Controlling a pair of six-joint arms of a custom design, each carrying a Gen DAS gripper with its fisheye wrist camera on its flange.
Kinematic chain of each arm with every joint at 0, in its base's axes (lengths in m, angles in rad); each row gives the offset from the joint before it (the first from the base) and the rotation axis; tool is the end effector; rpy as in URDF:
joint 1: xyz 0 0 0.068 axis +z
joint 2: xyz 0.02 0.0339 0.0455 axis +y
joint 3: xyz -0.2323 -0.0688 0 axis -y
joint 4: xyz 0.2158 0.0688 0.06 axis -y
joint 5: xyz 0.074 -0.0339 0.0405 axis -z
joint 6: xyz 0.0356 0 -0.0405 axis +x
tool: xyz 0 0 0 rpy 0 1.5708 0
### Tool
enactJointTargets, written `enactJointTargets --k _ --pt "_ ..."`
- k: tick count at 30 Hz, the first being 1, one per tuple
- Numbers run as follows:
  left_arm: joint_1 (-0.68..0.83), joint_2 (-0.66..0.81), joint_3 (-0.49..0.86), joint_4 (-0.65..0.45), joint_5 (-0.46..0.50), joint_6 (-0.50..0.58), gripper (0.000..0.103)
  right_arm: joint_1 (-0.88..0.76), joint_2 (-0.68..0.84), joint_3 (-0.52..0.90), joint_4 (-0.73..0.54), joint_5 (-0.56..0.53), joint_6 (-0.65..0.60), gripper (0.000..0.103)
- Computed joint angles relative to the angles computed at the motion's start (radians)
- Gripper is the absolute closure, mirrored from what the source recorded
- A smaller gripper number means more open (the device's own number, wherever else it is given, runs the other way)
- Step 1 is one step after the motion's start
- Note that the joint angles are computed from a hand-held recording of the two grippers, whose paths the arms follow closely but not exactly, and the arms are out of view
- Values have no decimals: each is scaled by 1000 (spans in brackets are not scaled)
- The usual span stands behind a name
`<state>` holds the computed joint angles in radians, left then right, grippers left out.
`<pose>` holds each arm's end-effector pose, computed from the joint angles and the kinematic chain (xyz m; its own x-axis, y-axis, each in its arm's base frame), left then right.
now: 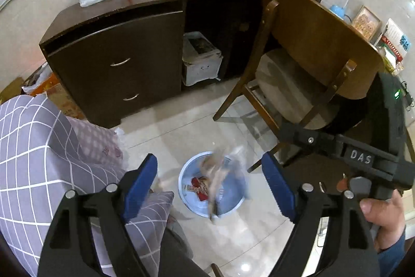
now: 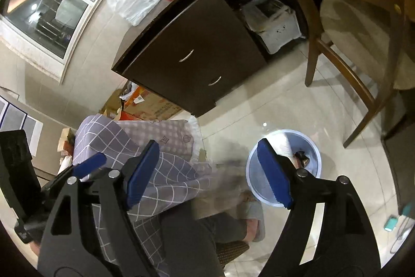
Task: Collect trash
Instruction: 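Carry the newspaper and box over the blue bin and open both tools, then move both open tools back over the table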
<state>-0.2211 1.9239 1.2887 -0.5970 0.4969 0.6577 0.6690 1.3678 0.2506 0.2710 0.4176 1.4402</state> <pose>0.3325 -0.0921 0.1524 -0.5160 0.6668 -0.5377 0.8374 0.5248 -0.1528 0.1598 0.1079 0.0936 -0.4295 0.8158 -0.3874 0.5360 0.5755 0.6176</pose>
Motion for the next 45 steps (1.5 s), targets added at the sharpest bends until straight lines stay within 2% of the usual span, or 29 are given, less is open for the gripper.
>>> enactJointTargets --k 3,4,9,14,21,29,35,40,45 --pt "34 -31 -12 14 16 15 17 25 -10 19 -73 34 31 9" --pt "42 -47 -18 15 20 17 16 25 -14 30 -96 36 34 7" --pt "112 -122 -9 -17 77 32 11 58 -11 156 -300 86 51 6" --pt "202 -160 42 -80 150 57 10 104 -26 281 -437 151 39 6" --pt "349 -179 146 -173 255 91 9 157 39 547 -598 224 -51 6" --pt "516 -115 307 -265 329 132 9 192 212 855 -697 248 -151 6" --pt "630 -37 423 -285 357 137 9 211 391 1122 -770 231 -240 6" --pt "723 67 550 -318 375 151 9 217 578 1396 -859 195 -321 6" --pt "809 187 714 -361 380 137 9 227 793 1730 -969 153 -394 6"
